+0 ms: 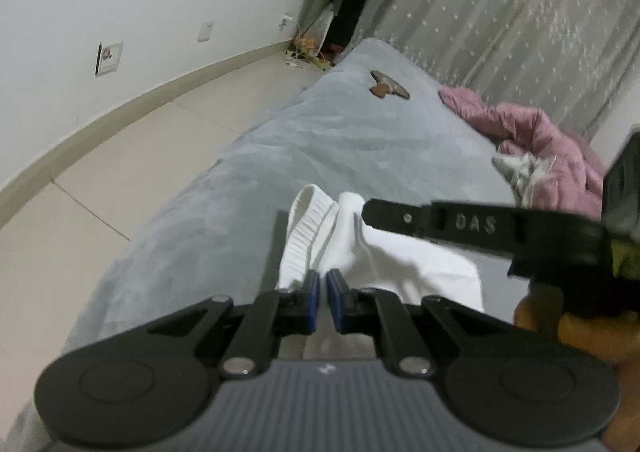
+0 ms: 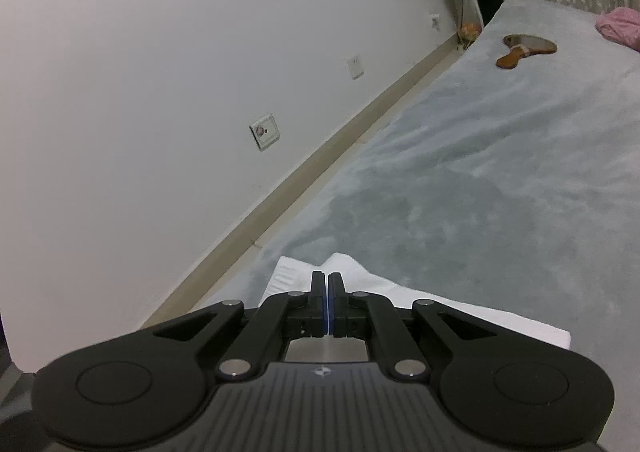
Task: Fold clothes
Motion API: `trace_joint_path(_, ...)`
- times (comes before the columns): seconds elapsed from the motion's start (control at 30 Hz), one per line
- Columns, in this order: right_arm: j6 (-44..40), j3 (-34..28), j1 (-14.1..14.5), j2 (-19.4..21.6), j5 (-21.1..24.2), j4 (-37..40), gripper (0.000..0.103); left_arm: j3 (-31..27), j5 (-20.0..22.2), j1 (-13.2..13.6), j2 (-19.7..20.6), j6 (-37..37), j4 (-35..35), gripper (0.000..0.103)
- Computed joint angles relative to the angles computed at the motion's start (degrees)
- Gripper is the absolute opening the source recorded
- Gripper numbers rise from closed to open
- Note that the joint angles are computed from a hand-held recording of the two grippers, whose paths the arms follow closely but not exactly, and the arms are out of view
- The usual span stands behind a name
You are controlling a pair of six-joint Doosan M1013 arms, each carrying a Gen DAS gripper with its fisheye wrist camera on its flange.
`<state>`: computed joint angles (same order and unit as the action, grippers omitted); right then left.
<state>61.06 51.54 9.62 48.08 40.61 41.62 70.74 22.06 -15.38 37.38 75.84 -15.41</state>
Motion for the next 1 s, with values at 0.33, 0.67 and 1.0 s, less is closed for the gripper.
trace_joint_path(0.33,-9.5,9.1,-0.6,-3.9,-6.5,9.6,0.005,-0.8,1.0,-0.3,-0.2,-9.0,9.5,0.007)
trace_joint_path(0.67,-7.4,7.9,-0.5,-3.3,-6.9,7.1,0.006,-1.9,4.7,-0.3,0.5,-11.6,12.8,0.022)
trace_joint_path(1.0,-6.5,-5.4,-0.3,2.6,3.4,-0.8,0.035,-1.9,5.5,-0.9,0.4,-11.5,15.8,0.032)
